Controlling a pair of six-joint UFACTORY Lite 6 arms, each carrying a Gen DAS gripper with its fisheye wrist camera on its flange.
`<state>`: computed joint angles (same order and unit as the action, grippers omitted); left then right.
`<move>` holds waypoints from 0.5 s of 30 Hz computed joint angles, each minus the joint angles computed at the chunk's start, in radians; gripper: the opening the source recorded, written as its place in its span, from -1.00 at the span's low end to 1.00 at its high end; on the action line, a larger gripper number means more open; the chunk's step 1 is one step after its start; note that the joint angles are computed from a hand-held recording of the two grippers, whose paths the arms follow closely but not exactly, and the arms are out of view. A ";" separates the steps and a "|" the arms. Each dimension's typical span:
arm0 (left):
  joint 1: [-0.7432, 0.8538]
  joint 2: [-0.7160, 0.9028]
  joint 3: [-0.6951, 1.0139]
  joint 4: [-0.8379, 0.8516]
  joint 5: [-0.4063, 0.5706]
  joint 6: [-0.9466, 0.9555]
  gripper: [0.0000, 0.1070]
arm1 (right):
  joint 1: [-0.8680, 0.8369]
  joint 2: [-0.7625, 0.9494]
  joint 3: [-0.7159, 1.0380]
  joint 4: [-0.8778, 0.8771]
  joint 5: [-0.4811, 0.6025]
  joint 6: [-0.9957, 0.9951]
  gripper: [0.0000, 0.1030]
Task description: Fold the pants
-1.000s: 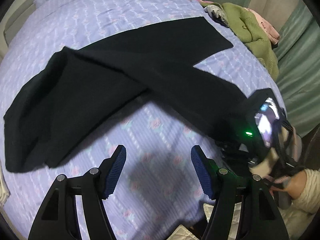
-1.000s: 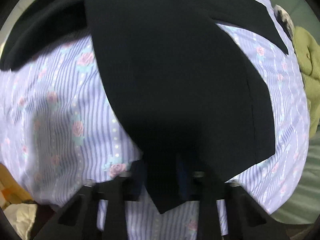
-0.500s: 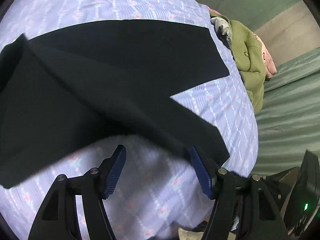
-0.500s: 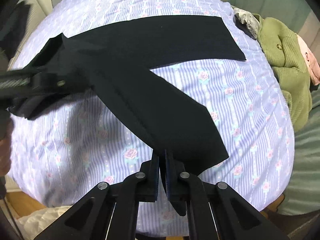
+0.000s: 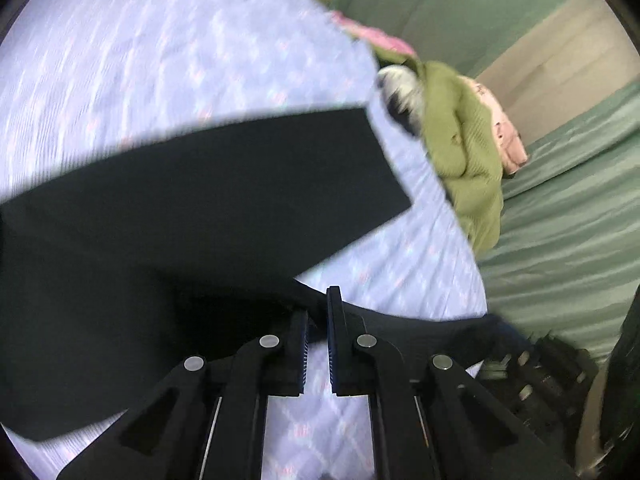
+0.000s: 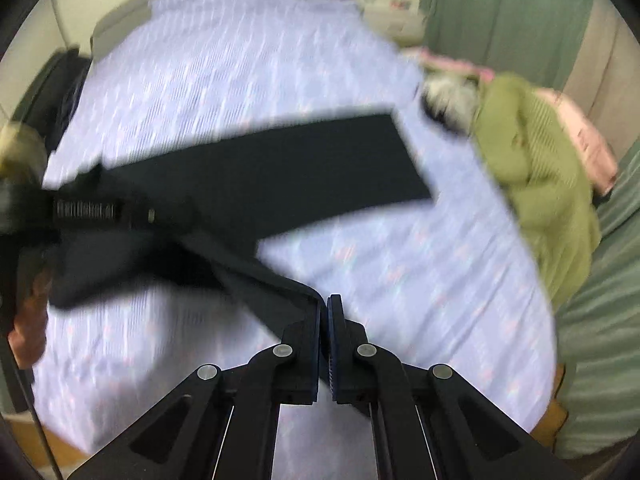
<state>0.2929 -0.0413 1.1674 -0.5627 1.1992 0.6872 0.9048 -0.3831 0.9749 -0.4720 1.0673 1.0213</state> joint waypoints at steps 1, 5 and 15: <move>-0.031 0.047 0.061 -0.004 -0.013 -0.016 -0.82 | -0.058 0.022 0.036 -0.012 -0.022 -0.050 -0.93; -0.166 0.301 0.358 0.033 -0.090 -0.091 -0.82 | -0.332 0.185 0.200 -0.006 -0.190 -0.302 -0.93; -0.251 0.923 0.925 0.237 -0.179 -0.326 -0.80 | -0.641 0.919 0.706 0.192 -0.409 -0.698 -0.93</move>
<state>0.0418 0.8816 2.0924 -0.3256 1.0197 0.3610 0.2638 0.5359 1.6804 -0.2802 0.6587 0.3235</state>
